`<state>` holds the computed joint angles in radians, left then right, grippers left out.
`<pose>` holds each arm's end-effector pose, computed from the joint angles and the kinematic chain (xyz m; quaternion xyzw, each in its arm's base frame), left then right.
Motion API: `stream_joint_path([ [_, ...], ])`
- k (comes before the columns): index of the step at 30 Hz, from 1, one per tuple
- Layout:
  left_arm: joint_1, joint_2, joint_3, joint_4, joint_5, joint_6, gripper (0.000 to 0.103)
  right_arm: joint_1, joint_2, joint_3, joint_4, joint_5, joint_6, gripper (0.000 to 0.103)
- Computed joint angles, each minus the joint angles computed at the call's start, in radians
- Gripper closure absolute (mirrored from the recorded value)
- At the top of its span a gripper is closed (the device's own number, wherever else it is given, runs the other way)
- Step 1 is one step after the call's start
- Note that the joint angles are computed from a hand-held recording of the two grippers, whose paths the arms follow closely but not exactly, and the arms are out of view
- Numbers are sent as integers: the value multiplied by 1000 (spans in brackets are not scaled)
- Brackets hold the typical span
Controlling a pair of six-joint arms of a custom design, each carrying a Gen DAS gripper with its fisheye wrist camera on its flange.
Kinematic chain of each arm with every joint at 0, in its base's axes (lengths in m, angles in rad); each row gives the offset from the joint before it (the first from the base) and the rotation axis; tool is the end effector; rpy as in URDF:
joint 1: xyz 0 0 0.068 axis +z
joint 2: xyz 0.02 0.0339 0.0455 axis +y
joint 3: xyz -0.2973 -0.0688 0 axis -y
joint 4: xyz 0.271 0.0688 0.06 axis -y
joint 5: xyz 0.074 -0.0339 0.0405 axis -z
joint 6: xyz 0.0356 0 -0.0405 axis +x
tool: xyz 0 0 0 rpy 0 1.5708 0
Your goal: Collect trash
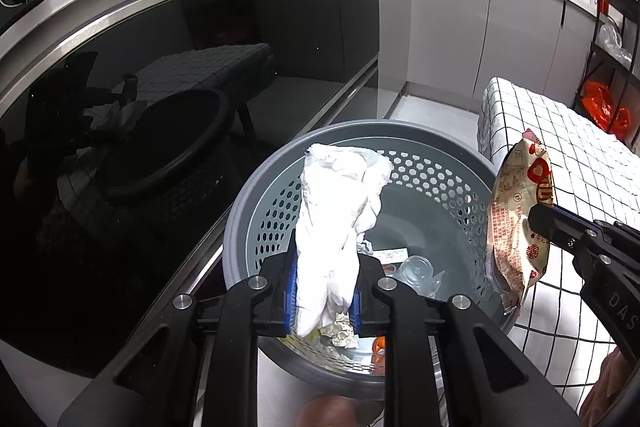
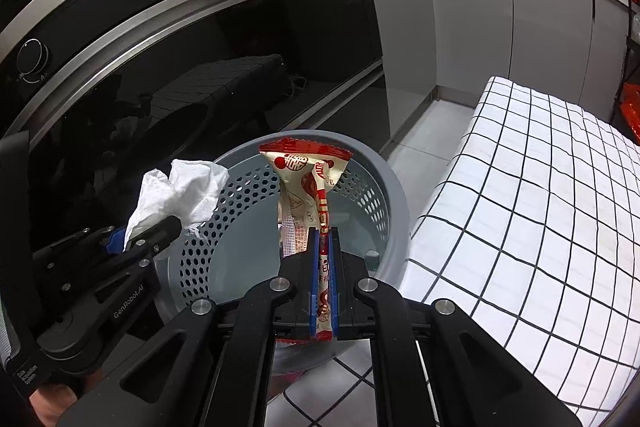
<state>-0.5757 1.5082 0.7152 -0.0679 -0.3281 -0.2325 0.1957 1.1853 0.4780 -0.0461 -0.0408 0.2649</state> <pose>0.2617 -0.1562 0.1776 0.1020 0.9212 0.0060 0.3755 0.2284 0.0468 0.1835 0.0236 0.9172 0.1089 0.3826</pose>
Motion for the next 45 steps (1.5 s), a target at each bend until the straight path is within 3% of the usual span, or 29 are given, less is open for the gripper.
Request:
stream_joint_path([
  [5, 3, -8, -7, 8, 0, 0, 75, 1, -2, -3, 8, 3, 2, 98],
  [7, 3, -9, -7, 8, -3, 0, 72, -3, -7, -5, 10, 2, 2, 90],
  [9, 3, -11, -7, 6, -7, -7, 55, -8, -13, -12, 20, 8, 3, 59],
  [10, 3, -15, -10, 10, -7, -10, 52, -8, -26, -20, 28, 14, 5, 56],
  [25, 0, -24, -13, 15, -10, -11, 44, 0, -39, -13, 18, 25, 7, 56],
  [31, 3, -32, -14, 14, -16, -16, 37, -4, -41, -14, 17, 26, 8, 56],
  [45, 17, -57, -21, 13, -13, -19, 23, -18, -42, -17, 14, 28, -4, 46],
])
